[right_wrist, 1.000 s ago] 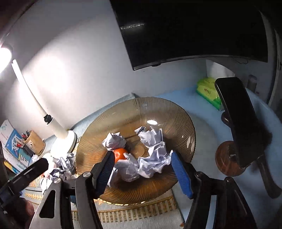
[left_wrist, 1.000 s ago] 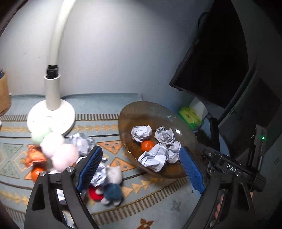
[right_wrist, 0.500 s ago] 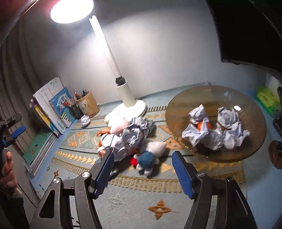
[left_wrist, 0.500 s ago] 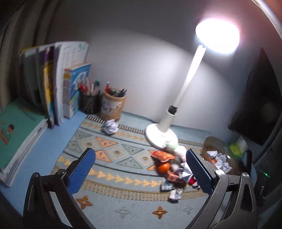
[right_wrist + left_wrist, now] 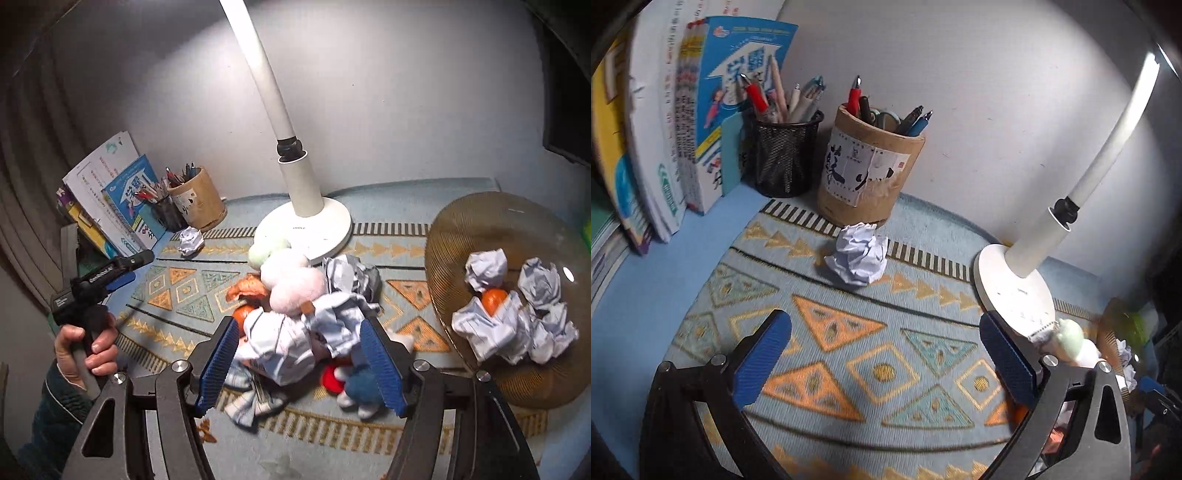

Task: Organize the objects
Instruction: 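Grasp a paper ball by the pen holder with the left tool while the right tool grasps the green-white-pink plush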

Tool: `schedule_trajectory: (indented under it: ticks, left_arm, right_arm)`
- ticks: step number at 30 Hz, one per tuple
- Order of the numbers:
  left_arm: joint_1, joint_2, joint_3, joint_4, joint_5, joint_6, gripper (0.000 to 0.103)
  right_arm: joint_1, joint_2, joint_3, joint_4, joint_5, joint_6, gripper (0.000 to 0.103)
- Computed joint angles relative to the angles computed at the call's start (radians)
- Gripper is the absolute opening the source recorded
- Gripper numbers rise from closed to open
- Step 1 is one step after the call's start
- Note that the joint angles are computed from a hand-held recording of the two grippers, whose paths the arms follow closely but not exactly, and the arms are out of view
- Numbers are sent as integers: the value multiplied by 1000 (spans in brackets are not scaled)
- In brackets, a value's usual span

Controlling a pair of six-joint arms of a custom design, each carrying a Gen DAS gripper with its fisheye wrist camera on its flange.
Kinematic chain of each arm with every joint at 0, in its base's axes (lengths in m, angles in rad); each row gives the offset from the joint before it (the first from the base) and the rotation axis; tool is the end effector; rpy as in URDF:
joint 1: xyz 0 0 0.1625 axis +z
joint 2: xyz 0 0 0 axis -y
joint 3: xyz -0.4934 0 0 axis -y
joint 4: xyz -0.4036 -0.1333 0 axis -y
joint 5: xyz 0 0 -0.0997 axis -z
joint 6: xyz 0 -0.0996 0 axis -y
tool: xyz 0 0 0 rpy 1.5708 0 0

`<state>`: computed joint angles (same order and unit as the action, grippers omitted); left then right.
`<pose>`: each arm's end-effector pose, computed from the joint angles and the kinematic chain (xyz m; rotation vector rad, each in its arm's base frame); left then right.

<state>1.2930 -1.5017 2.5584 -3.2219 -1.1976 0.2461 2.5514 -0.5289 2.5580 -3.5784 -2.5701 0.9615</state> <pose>0.0624 -0.3995 0.2823 0.5414 2.6144 -0.8242 0.3150 -0.1514 -0.0065 0.0363 -2.3552 1.0471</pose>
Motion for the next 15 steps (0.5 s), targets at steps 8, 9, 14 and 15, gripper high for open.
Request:
schedule_trajectory:
  ticks: [8, 9, 14, 15]
  left_arm:
    - [48, 195, -123, 7, 39, 40, 97]
    - [46, 209, -130, 0, 41, 47, 95]
    - [45, 227, -146, 44, 31, 88, 28]
    - [46, 208, -133, 44, 14, 86, 28]
  right_arm:
    - [-265, 28, -126, 23, 123, -392, 67]
    - [-281, 39, -130, 10, 125, -418, 67]
    - [-318, 80, -125, -124, 161, -479, 50]
    - [-309, 85, -119, -160, 156, -482, 49]
